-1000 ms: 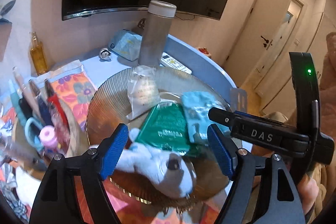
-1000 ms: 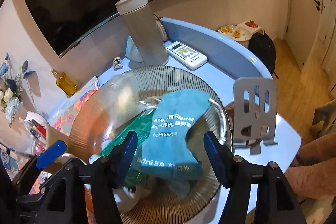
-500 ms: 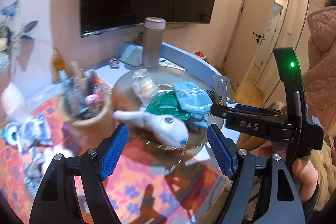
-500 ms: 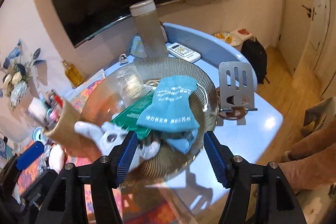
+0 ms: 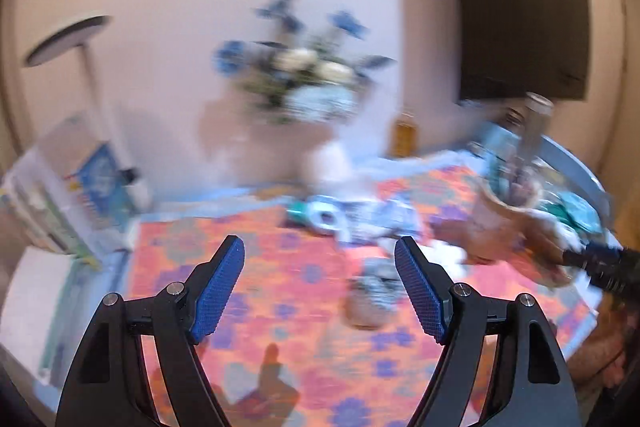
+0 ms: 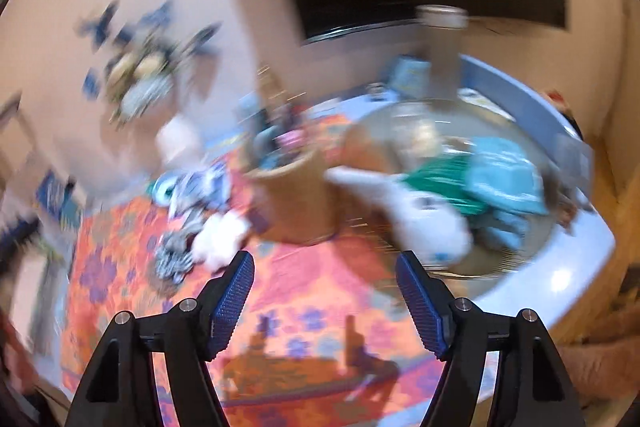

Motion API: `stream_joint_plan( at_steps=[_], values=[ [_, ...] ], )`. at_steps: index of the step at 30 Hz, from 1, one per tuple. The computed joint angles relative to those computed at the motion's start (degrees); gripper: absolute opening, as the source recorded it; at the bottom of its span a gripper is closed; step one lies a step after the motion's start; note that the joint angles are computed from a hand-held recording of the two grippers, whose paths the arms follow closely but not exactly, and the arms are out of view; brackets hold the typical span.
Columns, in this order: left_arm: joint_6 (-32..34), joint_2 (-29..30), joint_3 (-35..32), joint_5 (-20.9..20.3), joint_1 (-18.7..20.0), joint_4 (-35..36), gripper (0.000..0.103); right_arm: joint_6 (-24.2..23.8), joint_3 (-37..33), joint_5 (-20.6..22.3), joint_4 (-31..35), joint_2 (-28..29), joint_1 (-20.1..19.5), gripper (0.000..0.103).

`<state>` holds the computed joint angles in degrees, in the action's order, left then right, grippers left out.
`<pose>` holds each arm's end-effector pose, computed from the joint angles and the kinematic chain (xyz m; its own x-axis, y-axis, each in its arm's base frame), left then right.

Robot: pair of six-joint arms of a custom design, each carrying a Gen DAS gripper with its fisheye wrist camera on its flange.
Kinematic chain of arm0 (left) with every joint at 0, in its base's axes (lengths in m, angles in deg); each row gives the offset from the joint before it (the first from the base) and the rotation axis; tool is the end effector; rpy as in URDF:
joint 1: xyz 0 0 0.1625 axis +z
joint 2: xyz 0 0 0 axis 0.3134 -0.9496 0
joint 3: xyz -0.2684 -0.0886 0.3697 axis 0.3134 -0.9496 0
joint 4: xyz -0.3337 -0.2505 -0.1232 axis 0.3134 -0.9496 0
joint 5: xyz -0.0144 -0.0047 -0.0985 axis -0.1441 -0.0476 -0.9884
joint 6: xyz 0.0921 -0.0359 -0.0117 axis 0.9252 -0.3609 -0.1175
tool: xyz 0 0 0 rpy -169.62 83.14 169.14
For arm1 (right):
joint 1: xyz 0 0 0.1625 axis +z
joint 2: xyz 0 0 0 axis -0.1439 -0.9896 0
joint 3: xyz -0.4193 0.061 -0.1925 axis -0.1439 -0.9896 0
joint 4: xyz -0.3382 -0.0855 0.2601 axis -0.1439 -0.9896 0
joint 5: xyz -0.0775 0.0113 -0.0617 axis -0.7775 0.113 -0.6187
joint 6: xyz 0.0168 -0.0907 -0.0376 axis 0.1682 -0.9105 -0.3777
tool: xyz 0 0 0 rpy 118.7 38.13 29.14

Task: Organize soft objects
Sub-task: 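Move both open tools back over the cluttered table, then grasp the brown fuzzy ball with the left tool while the right tool grasps the white bear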

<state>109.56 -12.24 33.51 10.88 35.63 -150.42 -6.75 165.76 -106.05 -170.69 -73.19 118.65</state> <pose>-0.2053 -0.6372 0.3566 -0.6205 0.1441 -0.7708 0.7067 0.5288 -0.4700 0.2938 -0.6099 0.1884 -0.8203 0.1702 0.5460 -0.2744 0.7206 -0.6368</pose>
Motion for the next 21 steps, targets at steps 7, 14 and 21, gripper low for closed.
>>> stream_joint_plan(
  at_steps=[7,14,21],
  values=[
    [-4.3,-0.86,-1.03,-9.51,6.8,5.99,0.093,-7.56,-8.45,6.96,2.18,11.15,0.0,0.072],
    [-4.85,4.77,-1.41,-19.79,13.32,7.44,0.093,-17.3,-14.28,6.55,-7.67,19.63,-1.85,0.072],
    [-5.76,8.52,-3.41,-23.0,14.65,8.7,0.093,-10.08,-14.66,9.93,-4.5,18.65,-4.56,0.073]
  ],
)
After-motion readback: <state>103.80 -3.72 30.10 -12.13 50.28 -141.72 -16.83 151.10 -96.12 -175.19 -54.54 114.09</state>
